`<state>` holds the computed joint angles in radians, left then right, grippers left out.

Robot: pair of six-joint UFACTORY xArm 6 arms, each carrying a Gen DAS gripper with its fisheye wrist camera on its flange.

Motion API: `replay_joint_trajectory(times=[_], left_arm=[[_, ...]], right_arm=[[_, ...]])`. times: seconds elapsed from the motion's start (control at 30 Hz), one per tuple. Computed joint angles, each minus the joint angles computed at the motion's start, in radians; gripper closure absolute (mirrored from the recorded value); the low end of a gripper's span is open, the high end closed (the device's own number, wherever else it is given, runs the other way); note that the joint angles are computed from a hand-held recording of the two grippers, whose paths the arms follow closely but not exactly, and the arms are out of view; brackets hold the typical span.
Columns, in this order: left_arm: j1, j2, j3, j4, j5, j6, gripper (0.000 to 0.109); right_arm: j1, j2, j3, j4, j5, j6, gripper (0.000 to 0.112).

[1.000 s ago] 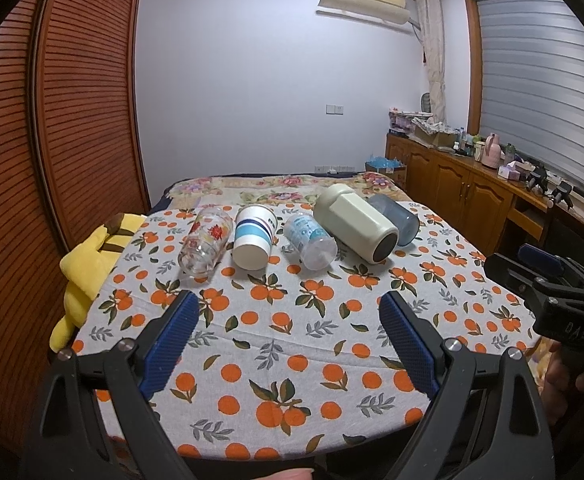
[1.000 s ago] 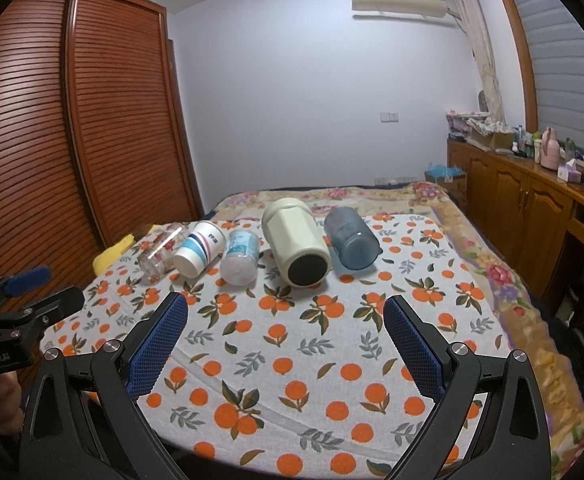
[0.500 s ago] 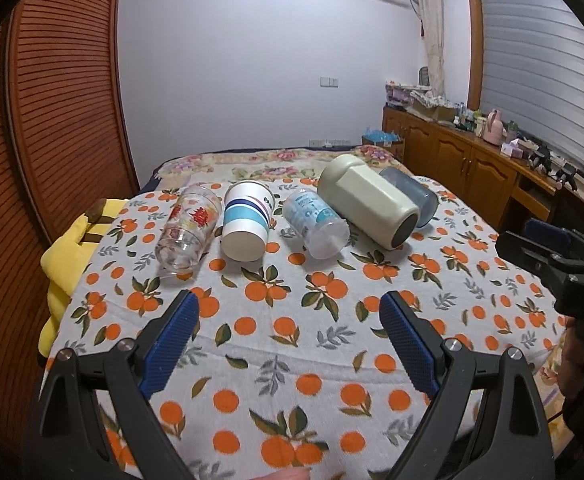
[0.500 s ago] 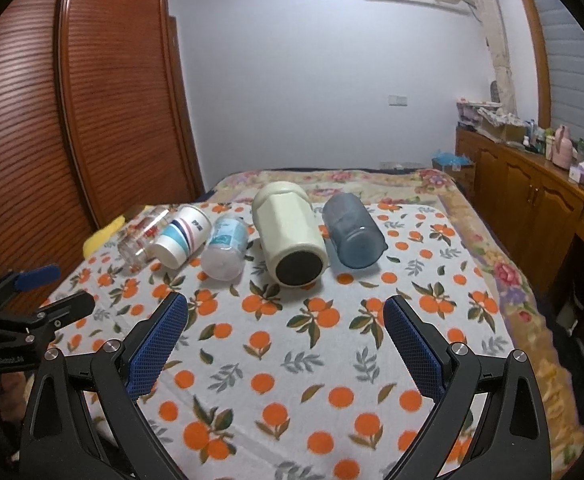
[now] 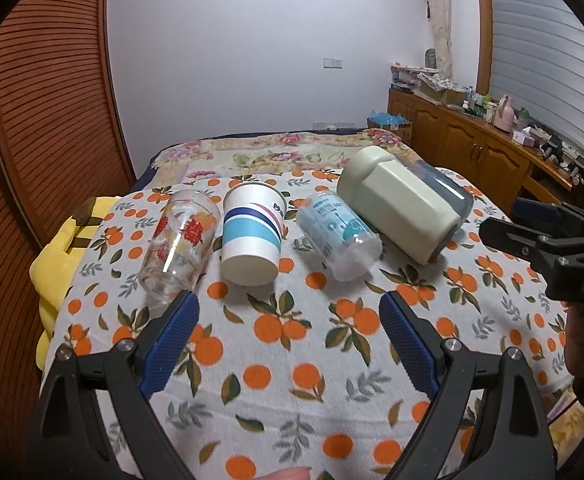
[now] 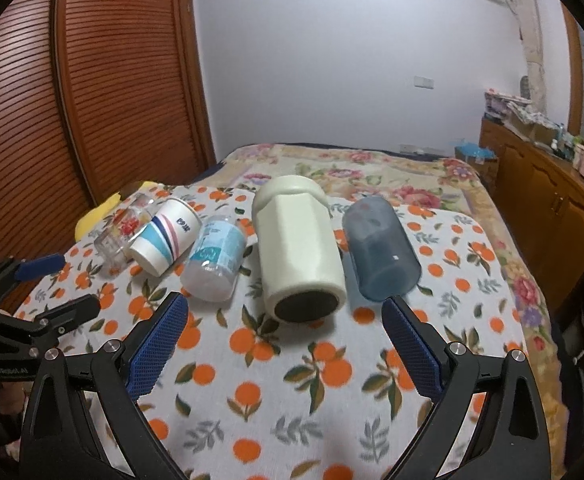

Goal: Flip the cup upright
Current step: 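Move the right gripper to the cream tumbler and close around its body, then lift the cream tumbler with the right gripper and swing it toward the left gripper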

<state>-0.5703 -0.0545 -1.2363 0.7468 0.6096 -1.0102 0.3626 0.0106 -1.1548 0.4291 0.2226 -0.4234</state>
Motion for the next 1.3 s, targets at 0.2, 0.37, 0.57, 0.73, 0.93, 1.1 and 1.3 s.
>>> replay_joint_trajectory(times=[0.2,0.37,0.57,0.73,0.93,1.1,1.3], left_arm=[[0.033,0.075,-0.073,-0.073,-0.012,0.084,0.016],[0.053,0.129,-0.13,-0.136,-0.017,0.157,0.016],[0.072,0.168,-0.167,-0.184,-0.026,0.212,0.016],[0.083,0.181,-0.179,-0.207,-0.032,0.237,0.016],[0.094,0.177,-0.171,-0.213,-0.046,0.244,0.016],[0.097,0.17,-0.16,-0.215,-0.053,0.238,0.016],[0.101,0.148,-0.132,-0.206,-0.061,0.223,0.016]], right_arm=[[-0.02,0.131,-0.171,-0.089,0.103,0.043,0.014],[-0.042,0.254,-0.347,-0.152,0.228,0.093,0.014],[-0.052,0.384,-0.546,-0.2,0.387,0.118,0.014],[-0.052,0.483,-0.711,-0.204,0.531,0.115,0.015],[-0.045,0.57,-0.845,-0.255,0.636,0.141,0.021],[-0.04,0.614,-0.906,-0.28,0.689,0.149,0.023],[-0.034,0.597,-0.876,-0.299,0.676,0.153,0.035]])
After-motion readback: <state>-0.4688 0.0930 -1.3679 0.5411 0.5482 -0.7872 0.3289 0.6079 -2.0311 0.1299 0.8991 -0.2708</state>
